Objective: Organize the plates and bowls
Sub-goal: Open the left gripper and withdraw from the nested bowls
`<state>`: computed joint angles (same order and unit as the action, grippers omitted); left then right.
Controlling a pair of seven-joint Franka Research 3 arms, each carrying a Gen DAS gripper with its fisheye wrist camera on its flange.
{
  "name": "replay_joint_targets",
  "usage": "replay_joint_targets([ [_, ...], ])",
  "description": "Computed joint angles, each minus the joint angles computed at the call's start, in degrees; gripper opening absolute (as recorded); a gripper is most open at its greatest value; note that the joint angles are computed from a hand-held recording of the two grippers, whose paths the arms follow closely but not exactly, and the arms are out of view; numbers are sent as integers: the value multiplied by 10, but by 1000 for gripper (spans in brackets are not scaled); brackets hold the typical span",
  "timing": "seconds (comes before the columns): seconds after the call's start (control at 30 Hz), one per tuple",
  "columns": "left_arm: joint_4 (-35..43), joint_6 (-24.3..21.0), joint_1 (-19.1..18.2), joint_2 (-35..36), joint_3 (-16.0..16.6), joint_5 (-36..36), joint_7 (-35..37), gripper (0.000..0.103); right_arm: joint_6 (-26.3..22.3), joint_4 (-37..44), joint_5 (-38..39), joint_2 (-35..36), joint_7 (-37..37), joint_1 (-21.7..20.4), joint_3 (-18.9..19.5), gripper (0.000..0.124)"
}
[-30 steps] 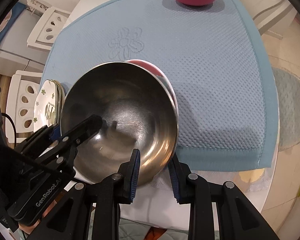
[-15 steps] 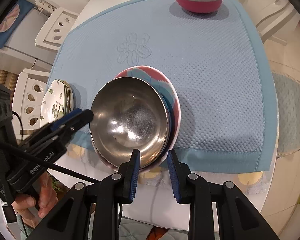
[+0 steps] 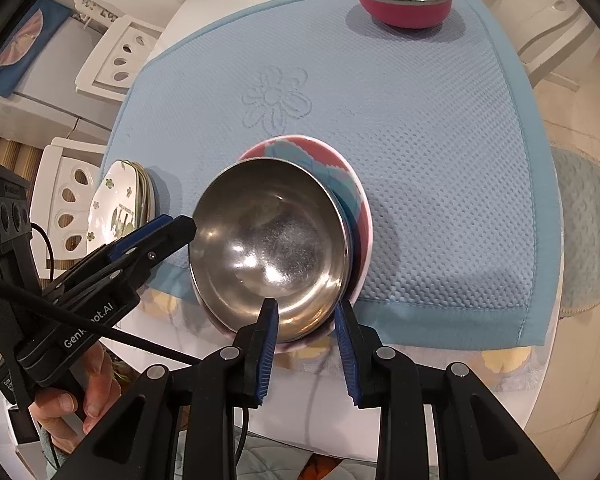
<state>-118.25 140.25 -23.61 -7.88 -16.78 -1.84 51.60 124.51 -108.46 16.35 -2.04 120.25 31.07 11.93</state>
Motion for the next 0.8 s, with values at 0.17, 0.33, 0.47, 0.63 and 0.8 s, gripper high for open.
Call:
replay_joint_targets([
  [0.17,13,-1,2,5,1,7,5,31,19,-2,3,-6,6,-4,-3,28],
  [0.33,41,-7,5,22,1,15,17,31,44,-4,12,-10,2,-9,-6,28],
  [0.47,73,-13,10,43,0,31,25,31,83,-9,51,-14,-20,-12,-9,28],
  [0.63,136,-22,18,87,2,45,49,31,121,10,23,-7,-24,-16,-8,28],
  [0.8,228,-23,27,156,3,49,70,34,148,41,-75,12,3,-26,-13,42],
])
